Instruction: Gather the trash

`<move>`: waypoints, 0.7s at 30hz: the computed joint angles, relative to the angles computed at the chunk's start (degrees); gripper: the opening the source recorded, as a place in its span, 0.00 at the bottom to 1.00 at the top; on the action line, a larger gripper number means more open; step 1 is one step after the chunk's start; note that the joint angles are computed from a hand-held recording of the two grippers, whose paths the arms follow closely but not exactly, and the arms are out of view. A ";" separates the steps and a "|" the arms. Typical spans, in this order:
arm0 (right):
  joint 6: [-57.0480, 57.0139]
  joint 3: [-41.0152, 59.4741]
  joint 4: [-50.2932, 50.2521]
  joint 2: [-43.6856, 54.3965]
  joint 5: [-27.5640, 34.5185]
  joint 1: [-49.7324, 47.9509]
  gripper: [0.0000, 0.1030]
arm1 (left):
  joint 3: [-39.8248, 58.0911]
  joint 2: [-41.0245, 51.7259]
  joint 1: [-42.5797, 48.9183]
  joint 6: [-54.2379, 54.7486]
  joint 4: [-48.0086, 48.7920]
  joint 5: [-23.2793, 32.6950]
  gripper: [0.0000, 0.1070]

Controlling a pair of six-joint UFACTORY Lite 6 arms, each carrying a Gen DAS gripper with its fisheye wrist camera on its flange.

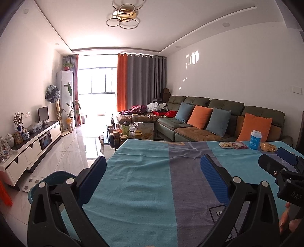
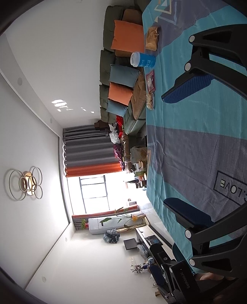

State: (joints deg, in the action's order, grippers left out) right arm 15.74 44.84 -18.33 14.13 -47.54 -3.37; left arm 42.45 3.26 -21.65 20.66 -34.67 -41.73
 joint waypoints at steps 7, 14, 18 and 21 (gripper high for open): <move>-1.72 -1.30 2.55 -1.15 -0.57 -0.15 0.93 | -0.35 0.01 -1.35 0.22 -0.72 -0.94 0.91; -3.07 -2.39 4.44 -2.18 -0.81 -0.09 0.93 | -1.18 -0.56 -1.58 0.16 -0.81 -1.27 0.91; -3.34 -2.31 4.94 -2.58 -0.48 -0.18 0.93 | -0.87 -0.11 -1.84 0.72 -1.43 -1.63 0.91; -3.32 -2.35 5.09 -2.70 -0.27 -0.23 0.93 | -0.81 -0.03 -1.96 0.84 -1.54 -1.71 0.91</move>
State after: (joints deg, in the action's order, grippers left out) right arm 12.41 42.50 -13.24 11.43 -47.81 -3.60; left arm 41.64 3.23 -23.60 21.50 -36.21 -43.44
